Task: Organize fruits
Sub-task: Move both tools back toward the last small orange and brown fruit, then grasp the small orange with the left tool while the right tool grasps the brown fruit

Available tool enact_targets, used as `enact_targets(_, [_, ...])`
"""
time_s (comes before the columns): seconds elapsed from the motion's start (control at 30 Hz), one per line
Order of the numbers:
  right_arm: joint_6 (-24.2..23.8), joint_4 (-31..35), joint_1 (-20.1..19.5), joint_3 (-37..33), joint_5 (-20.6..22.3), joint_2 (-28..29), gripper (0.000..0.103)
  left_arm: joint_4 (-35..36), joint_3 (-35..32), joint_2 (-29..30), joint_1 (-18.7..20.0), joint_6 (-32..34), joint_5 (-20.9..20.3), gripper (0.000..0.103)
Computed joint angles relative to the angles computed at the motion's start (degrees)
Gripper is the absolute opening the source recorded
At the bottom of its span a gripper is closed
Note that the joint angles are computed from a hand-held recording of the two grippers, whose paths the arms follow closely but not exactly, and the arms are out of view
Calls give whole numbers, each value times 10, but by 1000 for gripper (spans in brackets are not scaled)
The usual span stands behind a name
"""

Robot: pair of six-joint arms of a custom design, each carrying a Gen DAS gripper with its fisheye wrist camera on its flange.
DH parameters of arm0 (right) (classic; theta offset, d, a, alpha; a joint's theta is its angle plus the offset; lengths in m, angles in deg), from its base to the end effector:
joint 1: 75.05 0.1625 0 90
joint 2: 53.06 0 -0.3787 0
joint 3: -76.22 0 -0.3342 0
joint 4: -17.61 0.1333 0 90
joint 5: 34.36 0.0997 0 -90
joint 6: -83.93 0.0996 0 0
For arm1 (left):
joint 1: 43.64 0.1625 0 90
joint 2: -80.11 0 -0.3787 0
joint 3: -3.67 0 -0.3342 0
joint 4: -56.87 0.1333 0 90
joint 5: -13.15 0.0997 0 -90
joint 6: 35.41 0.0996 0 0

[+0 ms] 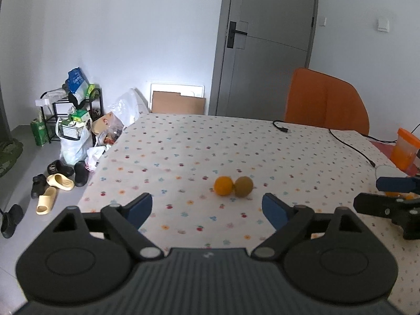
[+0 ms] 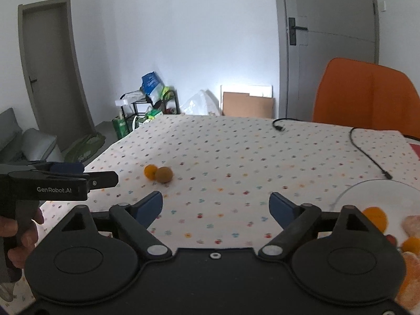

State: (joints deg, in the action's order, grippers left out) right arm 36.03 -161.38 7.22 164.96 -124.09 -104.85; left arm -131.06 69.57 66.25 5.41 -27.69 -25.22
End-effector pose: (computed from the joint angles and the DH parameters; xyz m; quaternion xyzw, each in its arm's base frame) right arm 0.0463 -0.6533 0.2765 0.3096 -0.8436 0.3890 0.2028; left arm -0.2906 -0.6574 0.0183 0.1869 0.8253 -0.4510 0.2839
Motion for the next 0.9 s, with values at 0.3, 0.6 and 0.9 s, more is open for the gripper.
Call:
enact_targets(0.3, [5,45,19,-42,-13,30,67,8,-17,0,16,10,-37,80])
enact_targets(0.6, [7,91,33,-103,-24,74,50,56,-56,14,36,1,-71,62])
enact_targets(0.9, [13,124,39,-148,-32,109,45,76,-75,20,49,-4,-89,51])
